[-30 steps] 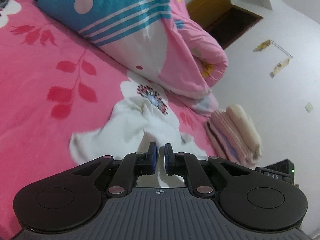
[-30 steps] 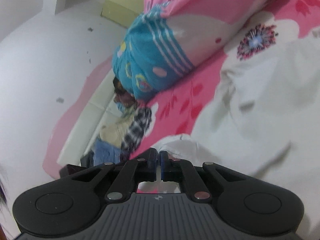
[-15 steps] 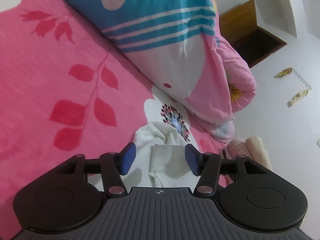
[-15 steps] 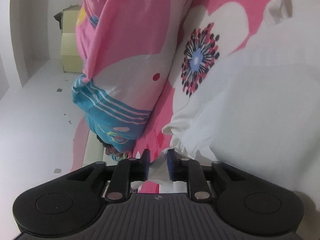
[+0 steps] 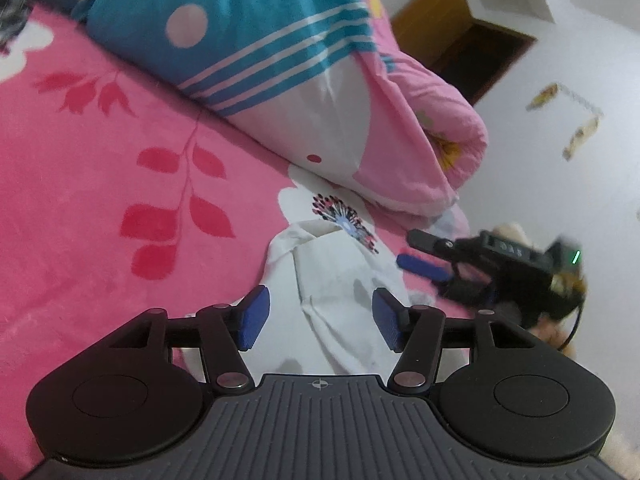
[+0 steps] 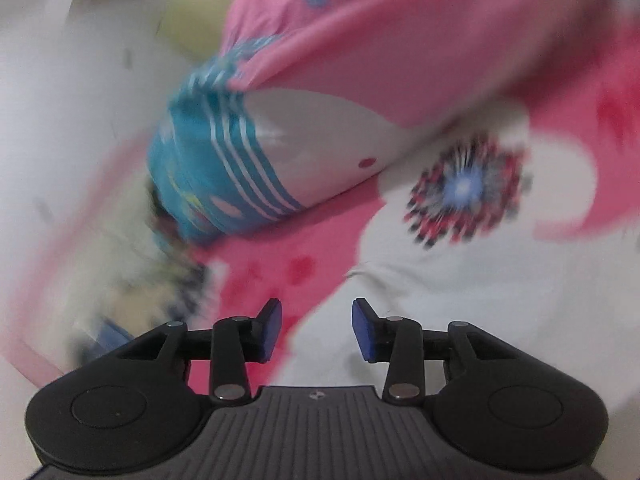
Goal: Fold clothes
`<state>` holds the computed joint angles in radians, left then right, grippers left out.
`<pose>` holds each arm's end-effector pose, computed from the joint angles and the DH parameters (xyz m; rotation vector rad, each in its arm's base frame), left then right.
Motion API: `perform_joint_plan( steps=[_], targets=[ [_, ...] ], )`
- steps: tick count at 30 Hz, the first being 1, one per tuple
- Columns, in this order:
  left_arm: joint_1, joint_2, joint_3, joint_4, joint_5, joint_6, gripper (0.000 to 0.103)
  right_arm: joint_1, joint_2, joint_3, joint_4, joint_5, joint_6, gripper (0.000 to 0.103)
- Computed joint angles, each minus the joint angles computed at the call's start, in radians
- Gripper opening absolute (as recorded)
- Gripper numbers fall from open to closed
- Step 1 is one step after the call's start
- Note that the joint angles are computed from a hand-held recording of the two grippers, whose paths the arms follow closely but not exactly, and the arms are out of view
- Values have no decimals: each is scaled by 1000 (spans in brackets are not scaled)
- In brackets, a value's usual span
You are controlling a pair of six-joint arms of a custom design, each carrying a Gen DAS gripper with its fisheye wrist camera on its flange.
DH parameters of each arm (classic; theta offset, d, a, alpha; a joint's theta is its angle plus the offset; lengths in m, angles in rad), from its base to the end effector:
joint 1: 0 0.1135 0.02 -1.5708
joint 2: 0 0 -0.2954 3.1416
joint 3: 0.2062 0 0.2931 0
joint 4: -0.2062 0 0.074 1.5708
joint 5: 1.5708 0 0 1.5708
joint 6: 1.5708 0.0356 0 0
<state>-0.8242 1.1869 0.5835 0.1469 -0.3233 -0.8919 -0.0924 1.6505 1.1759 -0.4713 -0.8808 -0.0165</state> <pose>0.1960 -0.1952 0.2265 -0.2811 2.0680 -0.7572 0.3836 -0.0080 0.2518 -0.2609 2.2968 1.0352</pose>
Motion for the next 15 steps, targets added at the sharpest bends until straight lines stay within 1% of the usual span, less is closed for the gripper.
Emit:
perform_joint_plan(
  steps=[2, 4, 6, 7, 10, 11, 13, 15],
  targets=[
    [-20, 17, 8, -3, -25, 46, 57, 50, -32, 6, -14, 158, -124, 40],
    [-44, 38, 14, 0, -49, 93, 57, 80, -29, 12, -18, 239, -187, 40],
    [-65, 58, 23, -7, -75, 135, 57, 104, 13, 40, -35, 265, -213, 39],
    [-73, 65, 25, -9, -84, 150, 57, 116, 39, 57, -47, 279, -226, 35],
    [-76, 81, 26, -11, -76, 165, 57, 141, 103, 92, -66, 277, -223, 17],
    [-73, 84, 23, -7, -69, 163, 57, 146, 109, 92, -63, 263, -214, 15],
    [-67, 89, 21, -7, -63, 161, 57, 156, 111, 77, -31, 234, -203, 14],
    [-65, 94, 22, -7, -64, 162, 57, 171, 101, 61, -7, 242, -201, 14]
  ],
)
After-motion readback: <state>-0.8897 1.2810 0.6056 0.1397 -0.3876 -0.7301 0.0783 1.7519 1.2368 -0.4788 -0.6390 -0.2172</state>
